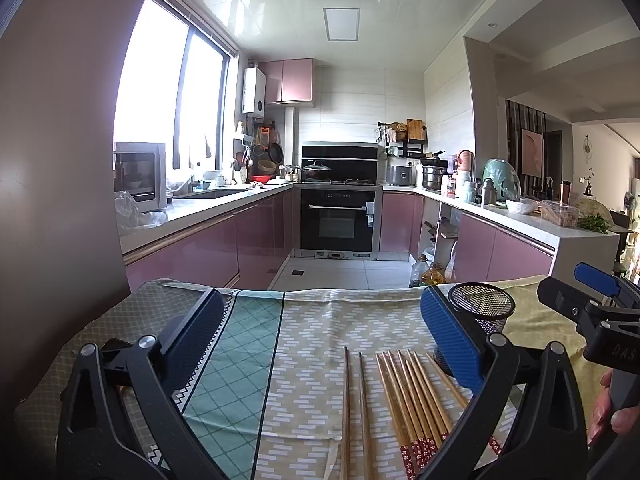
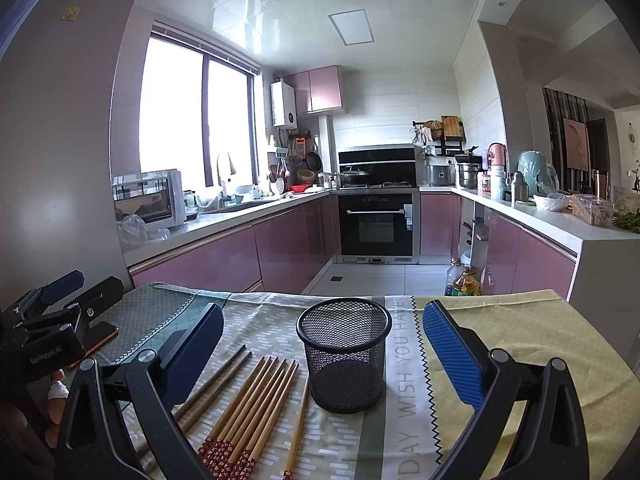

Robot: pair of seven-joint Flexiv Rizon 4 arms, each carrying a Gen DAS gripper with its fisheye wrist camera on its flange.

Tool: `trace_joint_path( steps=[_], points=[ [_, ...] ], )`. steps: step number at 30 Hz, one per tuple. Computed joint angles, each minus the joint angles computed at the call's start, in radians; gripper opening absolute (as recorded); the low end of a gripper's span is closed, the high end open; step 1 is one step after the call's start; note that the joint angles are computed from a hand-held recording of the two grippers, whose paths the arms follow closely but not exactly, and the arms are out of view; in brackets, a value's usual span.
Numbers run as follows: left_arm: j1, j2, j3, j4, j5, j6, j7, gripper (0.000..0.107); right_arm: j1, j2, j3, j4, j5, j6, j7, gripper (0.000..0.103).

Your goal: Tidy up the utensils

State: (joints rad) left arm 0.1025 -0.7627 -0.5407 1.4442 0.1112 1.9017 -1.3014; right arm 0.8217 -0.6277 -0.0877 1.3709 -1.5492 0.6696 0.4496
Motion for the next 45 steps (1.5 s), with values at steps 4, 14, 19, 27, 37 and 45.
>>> trace_joint_path(
  steps=[4, 14, 19, 27, 37, 45],
  points=[
    [0.002, -0.002, -0.005, -0.002, 0.001, -0.002, 0.0, 0.097, 0.0, 0.002, 0.001, 0.001, 0.003, -0.001, -0.001, 0.097],
    [0.001, -0.002, -0.007, 0.0, 0.004, -0.001, -0.001, 0.097, -0.004, 0.007, 0.004, 0.009, -0.005, -0.001, 0.005, 0.097],
    [0.001, -0.002, -0.007, 0.002, 0.004, 0.0, -0.001, 0.097, -0.005, 0.004, 0.005, 0.005, 0.002, 0.001, -0.003, 0.097],
    [0.0, -0.004, -0.007, 0.005, 0.004, -0.005, 0.001, 0.097, -0.01, 0.003, 0.003, 0.005, 0.004, 0.018, 0.001, 0.097],
    [0.005, -0.006, -0.011, 0.006, 0.001, -0.014, 0.008, 0.097, -0.018, -0.002, 0.001, -0.001, 0.01, 0.038, -0.005, 0.097],
    [0.025, -0.017, -0.041, 0.0, -0.015, -0.066, 0.055, 0.097, -0.031, -0.002, 0.008, 0.008, 0.053, 0.067, -0.032, 0.097]
  ],
)
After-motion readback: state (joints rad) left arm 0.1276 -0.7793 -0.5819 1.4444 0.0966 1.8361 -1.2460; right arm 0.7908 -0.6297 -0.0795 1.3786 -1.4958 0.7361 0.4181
